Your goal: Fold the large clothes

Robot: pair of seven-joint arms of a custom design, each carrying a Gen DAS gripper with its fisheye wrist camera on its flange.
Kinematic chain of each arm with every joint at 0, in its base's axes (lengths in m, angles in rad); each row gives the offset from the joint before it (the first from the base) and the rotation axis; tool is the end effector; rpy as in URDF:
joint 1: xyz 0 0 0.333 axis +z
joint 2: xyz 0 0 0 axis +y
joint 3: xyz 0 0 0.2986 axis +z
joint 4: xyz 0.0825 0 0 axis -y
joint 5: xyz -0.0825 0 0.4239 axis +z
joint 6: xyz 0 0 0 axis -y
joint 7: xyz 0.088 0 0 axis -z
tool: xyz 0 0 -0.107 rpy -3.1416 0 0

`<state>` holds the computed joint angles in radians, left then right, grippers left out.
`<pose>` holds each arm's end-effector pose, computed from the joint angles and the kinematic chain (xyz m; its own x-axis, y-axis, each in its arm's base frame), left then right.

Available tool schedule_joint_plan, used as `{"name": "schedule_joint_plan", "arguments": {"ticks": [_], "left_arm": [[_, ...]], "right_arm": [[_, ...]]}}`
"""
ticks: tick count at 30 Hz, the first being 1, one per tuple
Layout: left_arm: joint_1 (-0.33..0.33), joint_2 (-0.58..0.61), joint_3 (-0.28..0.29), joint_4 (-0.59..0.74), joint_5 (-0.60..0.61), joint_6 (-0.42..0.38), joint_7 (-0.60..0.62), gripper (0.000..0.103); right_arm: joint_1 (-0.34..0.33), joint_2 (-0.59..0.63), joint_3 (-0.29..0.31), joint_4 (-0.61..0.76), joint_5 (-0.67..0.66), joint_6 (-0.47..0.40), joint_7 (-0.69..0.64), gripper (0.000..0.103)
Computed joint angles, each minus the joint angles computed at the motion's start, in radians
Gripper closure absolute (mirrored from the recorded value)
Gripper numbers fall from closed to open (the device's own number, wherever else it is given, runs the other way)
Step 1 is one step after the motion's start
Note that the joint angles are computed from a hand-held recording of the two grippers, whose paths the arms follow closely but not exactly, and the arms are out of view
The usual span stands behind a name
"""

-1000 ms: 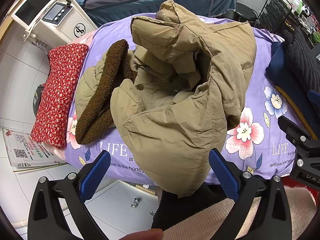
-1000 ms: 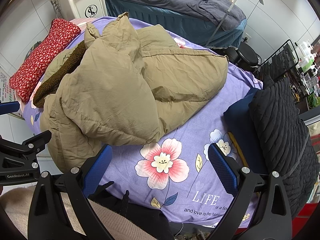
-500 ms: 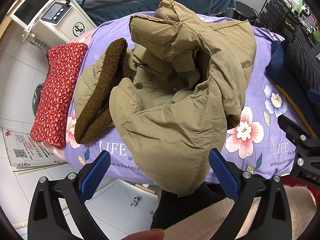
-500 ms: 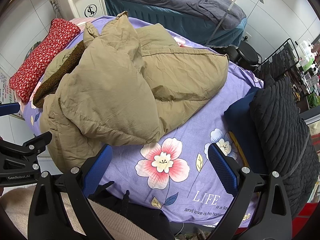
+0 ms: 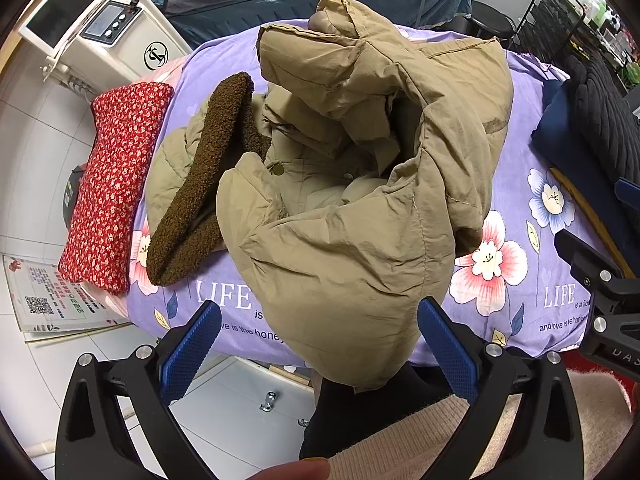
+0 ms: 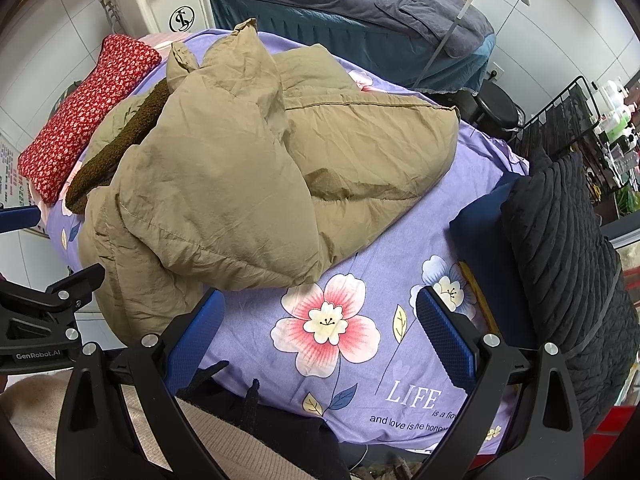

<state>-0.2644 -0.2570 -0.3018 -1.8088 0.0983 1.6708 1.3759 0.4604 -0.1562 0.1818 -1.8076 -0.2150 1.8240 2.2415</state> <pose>0.4427 -0.2910 0.6320 -0.3484 -0.9254 -0.1492 -0.9194 0.3684 -0.1376 0.4632 0.3325 0.5994 -0.0043 -0.9962 0.0874 -0.9609 -0.0200 -0.2760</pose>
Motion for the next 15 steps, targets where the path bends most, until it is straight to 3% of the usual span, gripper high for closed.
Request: {"name": "schedule_joint_plan", "arguments": {"ticks": [7, 12, 15], "left_arm": [[0.003, 0.015, 0.01, 0.012, -0.022, -0.016, 0.001, 0.007], [0.032, 0.028, 0.042, 0.022, -0.069, -0.031, -0.027, 0.007], [0.072, 0.023, 0.069, 0.012, -0.067, 0.004, -0.079, 0.007]], "right_arm": [[-0.002, -0.003, -0.005, -0.011, 0.015, 0.029, -0.022, 0.008], [-0.004, -0.014, -0.021, -0.027, 0.053, 0.142, -0.111, 0.008], [-0.012, 0.036, -0.046, 0.027, 0.132, 0.228, -0.251, 0.008]]}}
